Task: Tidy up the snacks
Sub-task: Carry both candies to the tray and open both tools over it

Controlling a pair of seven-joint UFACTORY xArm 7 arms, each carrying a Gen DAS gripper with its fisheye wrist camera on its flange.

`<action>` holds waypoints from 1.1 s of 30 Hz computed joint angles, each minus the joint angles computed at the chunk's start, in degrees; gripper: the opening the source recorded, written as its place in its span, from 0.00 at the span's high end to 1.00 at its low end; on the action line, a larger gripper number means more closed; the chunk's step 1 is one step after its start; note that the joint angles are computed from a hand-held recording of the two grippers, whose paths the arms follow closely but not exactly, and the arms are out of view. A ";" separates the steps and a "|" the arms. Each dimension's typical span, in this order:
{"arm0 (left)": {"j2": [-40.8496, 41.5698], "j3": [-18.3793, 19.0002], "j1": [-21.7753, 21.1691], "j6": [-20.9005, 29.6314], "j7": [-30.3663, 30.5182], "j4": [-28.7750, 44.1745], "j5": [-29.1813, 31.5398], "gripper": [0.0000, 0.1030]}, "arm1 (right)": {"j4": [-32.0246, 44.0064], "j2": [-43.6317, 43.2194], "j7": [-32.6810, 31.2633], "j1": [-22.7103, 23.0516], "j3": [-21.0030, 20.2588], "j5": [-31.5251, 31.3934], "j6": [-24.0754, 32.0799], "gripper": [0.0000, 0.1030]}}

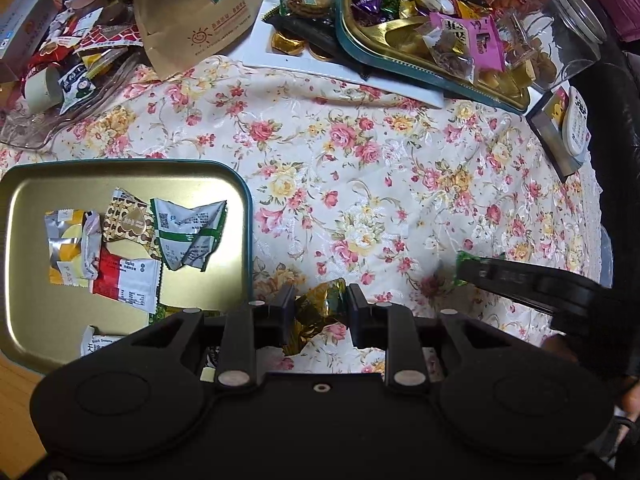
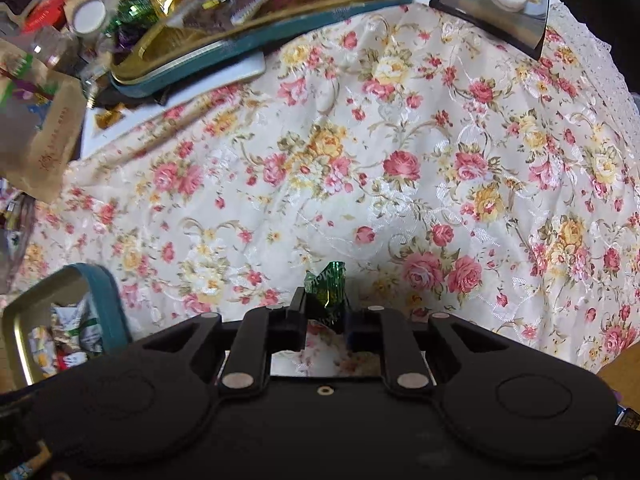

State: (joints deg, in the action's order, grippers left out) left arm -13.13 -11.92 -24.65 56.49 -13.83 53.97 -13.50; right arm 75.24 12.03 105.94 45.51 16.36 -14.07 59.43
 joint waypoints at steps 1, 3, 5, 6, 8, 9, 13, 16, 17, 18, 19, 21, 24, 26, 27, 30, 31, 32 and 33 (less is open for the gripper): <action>-0.11 0.07 0.15 -0.07 -0.20 0.02 0.22 0.66 | -0.37 -1.01 0.76 0.23 -0.03 -0.72 -0.38 0.83; -0.38 0.27 0.46 -0.26 -0.44 0.03 0.46 0.66 | -1.01 -3.03 1.47 0.29 0.18 -1.97 -0.82 0.83; -0.69 0.58 0.88 -0.44 -0.47 -0.01 0.77 0.66 | -1.06 -4.50 2.22 0.24 0.62 -3.18 -0.66 0.83; -0.93 0.78 1.13 -0.55 -0.39 -0.12 0.91 0.66 | -0.89 -5.00 2.54 0.16 0.86 -3.65 -0.38 0.83; -1.58 1.15 1.84 -0.80 -0.61 -0.54 1.56 0.66 | 0.09 -5.09 2.71 -0.05 1.22 -4.48 -0.07 0.83; -1.98 1.30 2.25 -0.90 -0.81 -0.85 2.07 0.66 | 0.69 -4.89 2.65 -0.08 1.38 -4.83 -0.09 0.83; -3.62 2.26 4.00 -1.31 -1.04 -2.34 3.55 0.66 | 4.78 -2.90 1.07 0.61 1.72 -6.14 1.27 0.83; -4.87 2.93 5.48 -1.69 -1.16 -3.48 4.73 0.66 | 8.52 -0.61 -0.44 1.90 1.47 -7.22 2.63 0.83; -5.25 2.95 6.05 -1.86 -1.55 -3.82 5.53 0.66 | 9.86 0.25 -0.85 2.43 1.32 -7.47 2.99 0.83; -5.68 3.00 6.62 -2.00 -1.98 -4.22 6.32 0.66 | 11.24 1.17 -1.58 2.90 1.14 -7.54 3.25 0.83; -6.10 3.11 7.15 -2.13 -2.35 -4.61 6.98 0.66 | 13.04 2.39 -2.48 3.44 0.94 -7.60 3.65 0.83; -6.81 3.57 8.04 -2.25 -2.69 -5.31 7.62 0.66 | 17.20 5.30 -4.17 4.84 0.31 -8.02 4.43 0.83; -7.76 4.22 9.37 -2.22 -2.99 -6.17 8.39 0.66 | 24.58 10.24 -7.72 7.33 -1.05 -8.33 6.35 0.83; -8.82 4.12 10.47 -2.91 -3.91 -7.08 9.93 0.64 | 30.39 14.02 -10.18 9.38 -2.22 -8.53 8.00 0.83; -9.22 3.88 11.01 -3.11 -4.50 -7.32 11.04 0.64 | 33.20 15.80 -11.27 10.35 -2.78 -8.38 8.78 0.83; -10.72 3.92 12.08 -4.13 -5.03 -8.21 13.20 0.60 | 40.56 20.38 -14.40 12.81 -4.44 -7.56 10.03 0.83; -11.11 4.24 12.15 -4.40 -4.89 -8.47 12.92 0.60 | 44.11 22.45 -15.55 13.83 -5.08 -7.38 11.15 0.83; -11.32 4.78 12.14 -4.39 -4.52 -8.56 12.19 0.60 | 47.51 24.44 -16.75 14.82 -5.76 -7.25 12.18 0.83; -11.37 5.25 12.09 -4.19 -4.02 -8.56 11.39 0.60 | 51.45 26.75 -18.00 15.85 -6.48 -7.08 13.43 0.83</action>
State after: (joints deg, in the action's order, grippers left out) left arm -24.50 -6.67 -12.55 52.30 -17.85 45.42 -2.11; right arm 126.69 38.79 87.95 61.36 9.88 -21.15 72.86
